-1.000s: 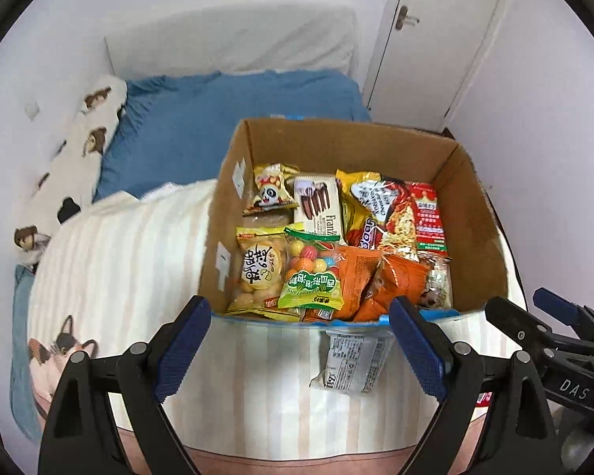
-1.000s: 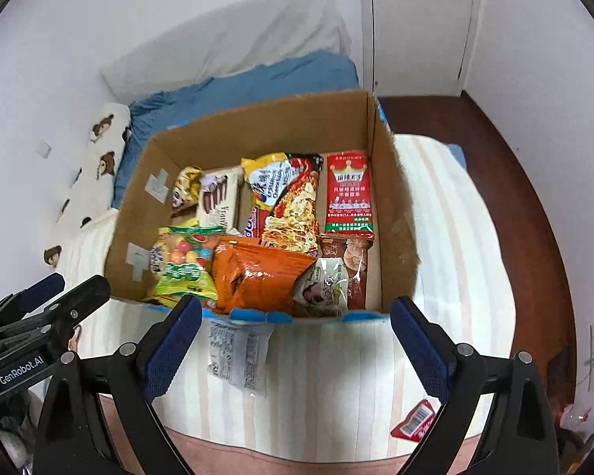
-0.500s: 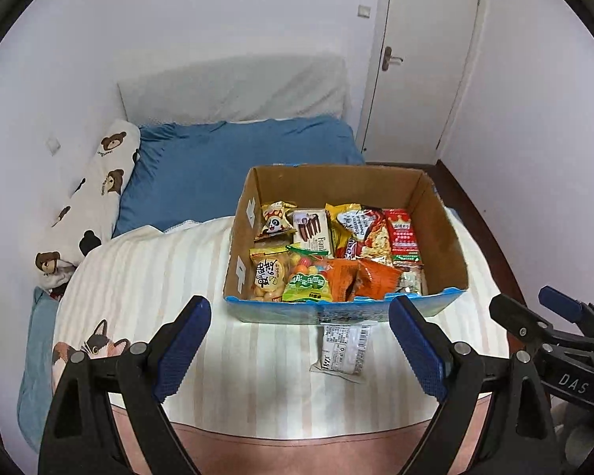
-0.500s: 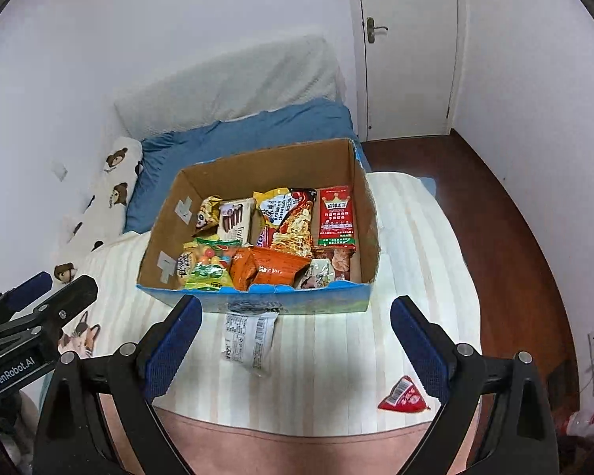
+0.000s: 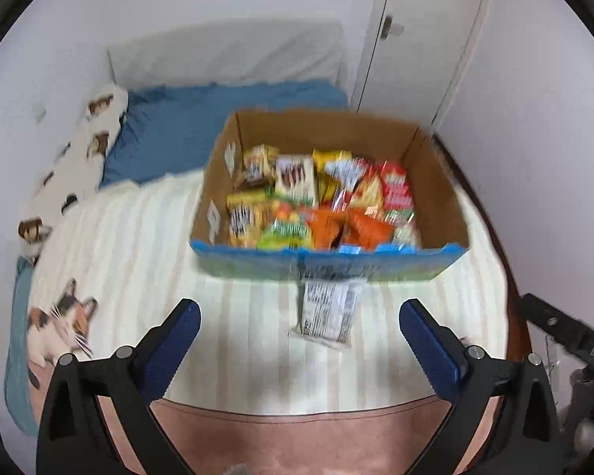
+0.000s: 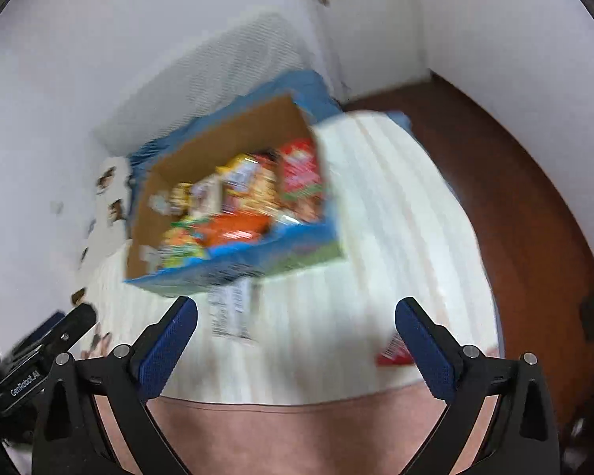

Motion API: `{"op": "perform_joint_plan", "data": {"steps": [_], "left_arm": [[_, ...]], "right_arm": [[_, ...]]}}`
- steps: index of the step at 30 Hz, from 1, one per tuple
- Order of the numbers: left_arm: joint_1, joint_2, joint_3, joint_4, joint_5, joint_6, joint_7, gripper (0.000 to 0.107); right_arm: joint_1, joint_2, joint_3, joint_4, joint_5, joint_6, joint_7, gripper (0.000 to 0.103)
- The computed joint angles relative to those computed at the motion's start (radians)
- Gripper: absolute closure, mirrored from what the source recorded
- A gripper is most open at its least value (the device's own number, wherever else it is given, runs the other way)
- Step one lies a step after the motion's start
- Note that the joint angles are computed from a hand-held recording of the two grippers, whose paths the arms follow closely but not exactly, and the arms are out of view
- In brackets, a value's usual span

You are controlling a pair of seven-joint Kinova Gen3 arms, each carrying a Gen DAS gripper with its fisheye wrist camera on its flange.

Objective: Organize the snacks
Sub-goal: 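Grasp the white barcode packet with left tool while right tool grasps the red triangular packet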

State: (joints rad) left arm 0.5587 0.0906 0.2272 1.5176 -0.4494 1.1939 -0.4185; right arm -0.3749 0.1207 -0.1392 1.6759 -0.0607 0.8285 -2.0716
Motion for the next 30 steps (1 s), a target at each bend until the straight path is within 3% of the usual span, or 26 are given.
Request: {"op": "perform_joint_plan", "data": {"steps": [8, 13, 15, 17, 18, 19, 20, 21, 23, 30], "left_arm": [[-0.085, 0.166, -0.057, 0.041, 0.213, -0.129, -0.117, 0.005], [-0.121, 0.288, -0.076, -0.011, 0.317, -0.145, -0.261, 0.005], [-0.135, 0.338, -0.078, -0.04, 0.357, -0.15, -0.326, 0.005], [-0.141, 0.375, -0.082, -0.058, 0.387, -0.158, -0.373, 0.006], [-0.136, 0.381, -0.09, -0.058, 0.395, -0.165, -0.378, 0.015], [-0.128, 0.382, -0.099, -0.053, 0.396, -0.174, -0.375, 0.033], [-0.117, 0.379, -0.109, -0.047, 0.392, -0.181, -0.366, 0.04], [-0.102, 0.374, -0.12, -0.04, 0.383, -0.186, -0.349, 0.047], [-0.092, 0.358, -0.125, -0.018, 0.382, -0.201, -0.336, 0.047], [-0.058, 0.271, -0.103, 0.11, 0.403, -0.216, -0.267, 0.047]], "right_arm": [[0.125, 0.167, 0.041, 0.089, -0.141, -0.035, 0.071, 0.001], [0.158, 0.243, 0.028, 0.111, -0.194, -0.069, 0.102, 0.005], [0.16, 0.27, 0.025, 0.113, -0.201, -0.083, 0.108, 0.012], [0.147, 0.289, 0.032, 0.109, -0.186, -0.084, 0.094, 0.031], [0.124, 0.294, 0.043, 0.108, -0.157, -0.086, 0.075, 0.034], [0.117, 0.293, 0.044, 0.114, -0.144, -0.096, 0.071, 0.04], [0.11, 0.291, 0.044, 0.118, -0.132, -0.102, 0.068, 0.05], [0.111, 0.286, 0.037, 0.13, -0.131, -0.118, 0.075, 0.053], [0.113, 0.284, 0.027, 0.137, -0.132, -0.122, 0.086, 0.058], [0.099, 0.289, -0.032, 0.138, -0.187, -0.126, 0.159, 0.058]]}}
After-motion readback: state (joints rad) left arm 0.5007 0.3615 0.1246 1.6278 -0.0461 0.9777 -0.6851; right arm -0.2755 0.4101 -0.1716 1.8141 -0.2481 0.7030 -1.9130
